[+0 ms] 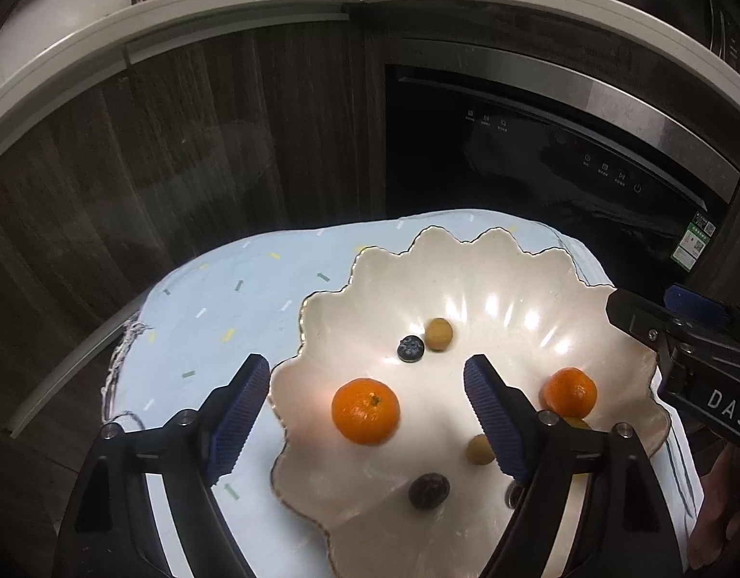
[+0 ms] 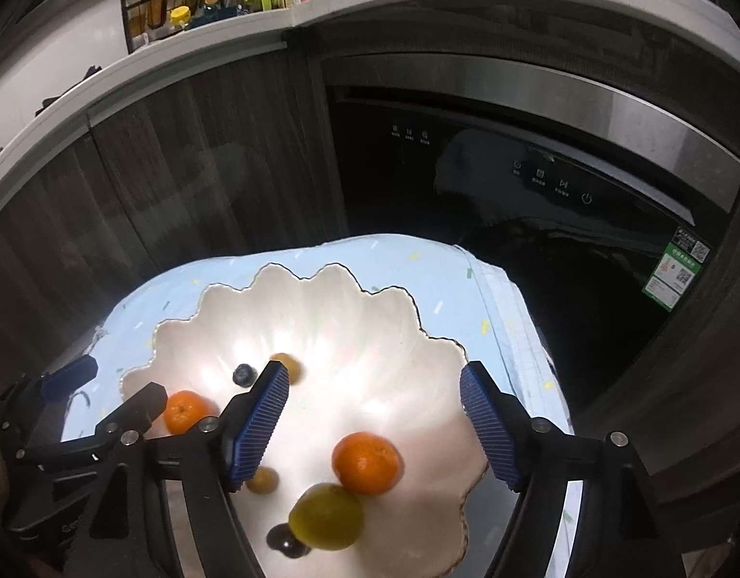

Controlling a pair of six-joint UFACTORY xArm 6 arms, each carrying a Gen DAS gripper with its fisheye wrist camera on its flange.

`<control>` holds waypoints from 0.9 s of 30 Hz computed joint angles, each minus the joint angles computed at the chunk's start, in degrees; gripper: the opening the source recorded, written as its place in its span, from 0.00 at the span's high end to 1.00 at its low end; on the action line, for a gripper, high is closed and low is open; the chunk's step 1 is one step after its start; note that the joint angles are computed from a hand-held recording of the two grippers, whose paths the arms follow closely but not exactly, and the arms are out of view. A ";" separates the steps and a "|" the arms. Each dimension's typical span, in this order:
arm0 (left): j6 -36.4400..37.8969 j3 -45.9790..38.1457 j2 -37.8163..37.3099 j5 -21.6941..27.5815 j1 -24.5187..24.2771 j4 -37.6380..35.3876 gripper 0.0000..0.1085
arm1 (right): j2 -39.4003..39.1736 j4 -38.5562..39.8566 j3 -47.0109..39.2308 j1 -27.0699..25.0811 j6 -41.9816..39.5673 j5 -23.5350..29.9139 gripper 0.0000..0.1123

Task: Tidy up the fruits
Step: 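Open both tools to drop the mandarin and brown fruit into the bowl, then withdraw both open tools from the bowl toward the reddish-brown oval fruit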

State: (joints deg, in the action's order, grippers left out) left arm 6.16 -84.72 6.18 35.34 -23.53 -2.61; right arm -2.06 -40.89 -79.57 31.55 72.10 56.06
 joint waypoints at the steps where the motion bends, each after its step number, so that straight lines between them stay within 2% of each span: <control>1: -0.02 0.47 -0.62 -0.04 0.06 0.08 0.20 | -0.25 -0.35 0.00 0.48 0.48 0.43 0.33; 10: 2.39 6.26 -7.52 -1.24 1.38 -1.16 0.19 | -2.25 -1.89 -0.37 4.94 4.51 4.93 0.33; 27: 11.38 16.46 -18.49 -2.11 4.14 -6.78 0.17 | -2.36 -5.42 -3.46 15.41 13.59 17.08 0.33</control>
State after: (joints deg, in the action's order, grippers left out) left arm 17.54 -68.25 -12.30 33.24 -19.38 -9.39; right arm -4.42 -46.31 -83.03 46.96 85.68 73.14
